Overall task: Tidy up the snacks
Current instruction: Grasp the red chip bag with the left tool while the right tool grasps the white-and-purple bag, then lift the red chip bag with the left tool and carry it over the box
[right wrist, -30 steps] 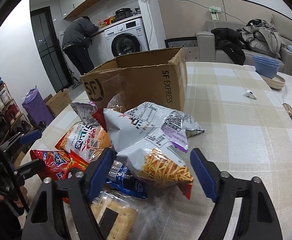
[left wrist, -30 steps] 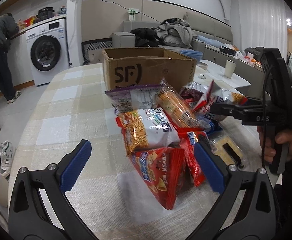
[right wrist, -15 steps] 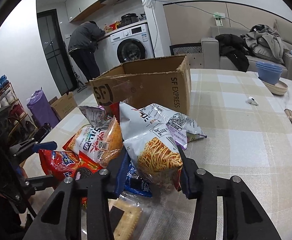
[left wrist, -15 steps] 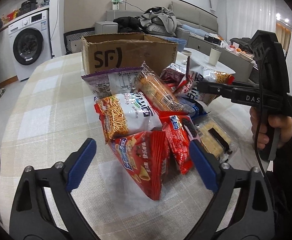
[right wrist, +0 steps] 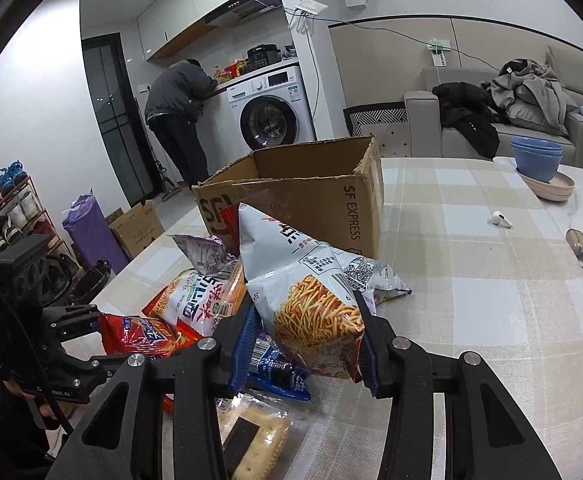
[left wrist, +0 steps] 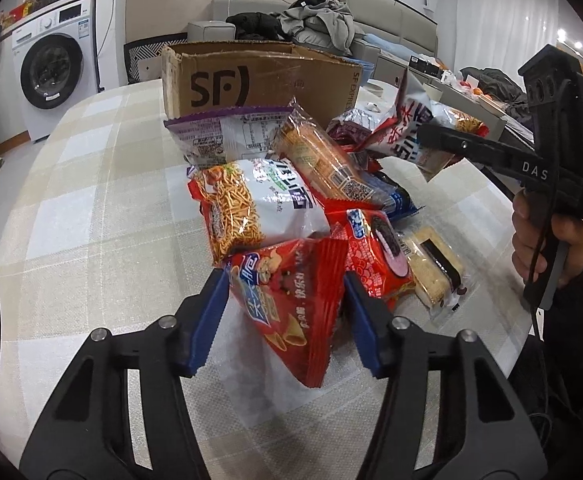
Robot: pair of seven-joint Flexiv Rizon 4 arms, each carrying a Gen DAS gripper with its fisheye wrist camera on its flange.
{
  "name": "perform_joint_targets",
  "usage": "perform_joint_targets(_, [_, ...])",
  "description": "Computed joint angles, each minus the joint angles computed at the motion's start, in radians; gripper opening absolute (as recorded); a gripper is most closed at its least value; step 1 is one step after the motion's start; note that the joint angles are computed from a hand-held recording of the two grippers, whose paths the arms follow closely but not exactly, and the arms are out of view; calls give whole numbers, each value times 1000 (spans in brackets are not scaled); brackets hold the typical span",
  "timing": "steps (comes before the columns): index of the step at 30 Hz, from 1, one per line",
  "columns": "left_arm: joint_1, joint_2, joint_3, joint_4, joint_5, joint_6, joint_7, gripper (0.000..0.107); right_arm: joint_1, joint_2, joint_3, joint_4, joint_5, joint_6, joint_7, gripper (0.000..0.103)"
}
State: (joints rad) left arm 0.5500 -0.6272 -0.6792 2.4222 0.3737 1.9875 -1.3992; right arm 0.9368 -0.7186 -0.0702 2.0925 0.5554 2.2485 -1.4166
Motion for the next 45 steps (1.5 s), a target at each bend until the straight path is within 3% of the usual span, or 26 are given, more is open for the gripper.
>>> perform_joint_targets(5, [-73,8,56,-13,-32,1,-7,55,-5,1,5,2,-9,6,-4,44])
perform_joint_targets(9, [-78,3,62,-19,-29,6,-23,44,-3,1,4,1,-6,9,-10,44])
perform_joint_targets(14, [-72,-6,60,-19,-8,28,-32,38,2,6,3,2,10,21,-21,44])
perform_joint_targets(34, [58,13,-24,18,87,73,-49,31,-29,28,58,7,62,98,-80,44])
perform_joint_targets(45, [170,-1,-112,43,135,112,-83,30,-51,27,87,6,62,131,-87,44])
